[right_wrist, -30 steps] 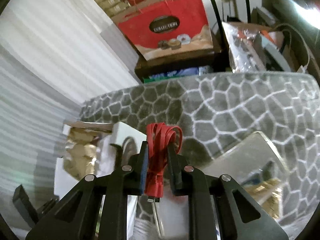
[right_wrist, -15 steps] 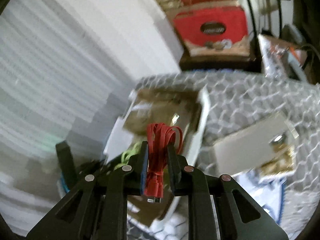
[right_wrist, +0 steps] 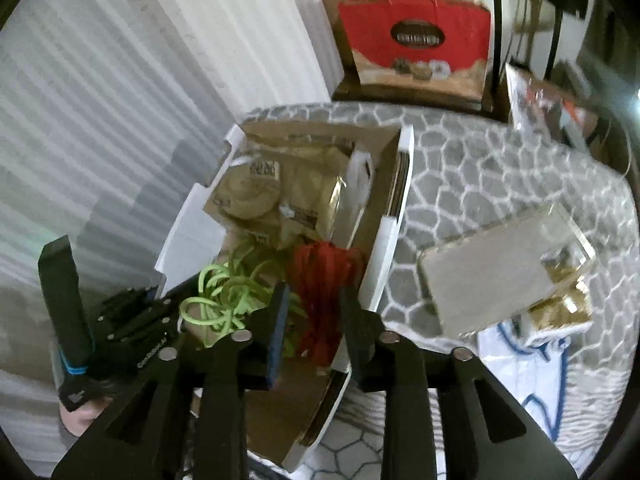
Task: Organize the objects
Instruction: 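Carry the red ribbon into the box and open the right gripper, then reach the right gripper to the small gold foil packet and grasp it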
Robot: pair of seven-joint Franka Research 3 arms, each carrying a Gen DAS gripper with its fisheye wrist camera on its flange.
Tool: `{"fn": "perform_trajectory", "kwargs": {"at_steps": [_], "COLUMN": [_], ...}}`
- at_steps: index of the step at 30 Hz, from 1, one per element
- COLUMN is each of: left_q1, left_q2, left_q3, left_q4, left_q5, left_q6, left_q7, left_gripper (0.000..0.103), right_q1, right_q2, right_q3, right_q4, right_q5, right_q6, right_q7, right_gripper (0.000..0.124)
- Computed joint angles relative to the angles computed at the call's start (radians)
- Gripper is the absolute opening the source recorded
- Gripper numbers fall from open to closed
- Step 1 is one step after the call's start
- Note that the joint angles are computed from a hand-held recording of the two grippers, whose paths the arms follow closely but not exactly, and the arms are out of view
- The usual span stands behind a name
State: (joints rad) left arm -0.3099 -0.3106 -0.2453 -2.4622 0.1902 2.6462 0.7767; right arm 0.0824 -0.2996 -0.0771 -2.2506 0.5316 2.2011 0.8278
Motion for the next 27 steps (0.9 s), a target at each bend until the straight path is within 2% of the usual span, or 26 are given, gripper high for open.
{"fn": "perform_trajectory", "kwargs": {"at_steps": [10, 14, 21, 27], "left_q1": [0.004, 0.003, 0.006, 0.008], "left_q2": [0.0, 0.0, 0.0, 0.001], "left_q3": [-0.001, -0.001, -0.003, -0.006], "left_q4": [-0.001, 0.0, 0.001, 0.003], "left_q5": [0.01, 0.01, 0.014, 0.021], "left_q6": [-0.003, -0.003, -0.006, -0.009], "left_q7": [-0.009, -0.011, -0.018, -0.031], "left_gripper": [0.017, 0.017, 0.017, 0.017], "right_q1": [-0.018, -0.046, -0.11, -0.162], "right_q2": [-0.023, -0.006, 0.064, 0.118], "right_q3": [-0.025, -0.033, -0.062, -0.066], "right_q4": [0.019, 0.038, 0.091, 0.096], "right_q5": [0.009, -0.021, -0.058, -0.116], "right_q6": [0.057, 0.096, 0.113, 0.166], "right_q7": [-0.037, -0.038, -0.004, 0.036], "right_gripper": [0.035, 0.041, 0.044, 0.047]}}
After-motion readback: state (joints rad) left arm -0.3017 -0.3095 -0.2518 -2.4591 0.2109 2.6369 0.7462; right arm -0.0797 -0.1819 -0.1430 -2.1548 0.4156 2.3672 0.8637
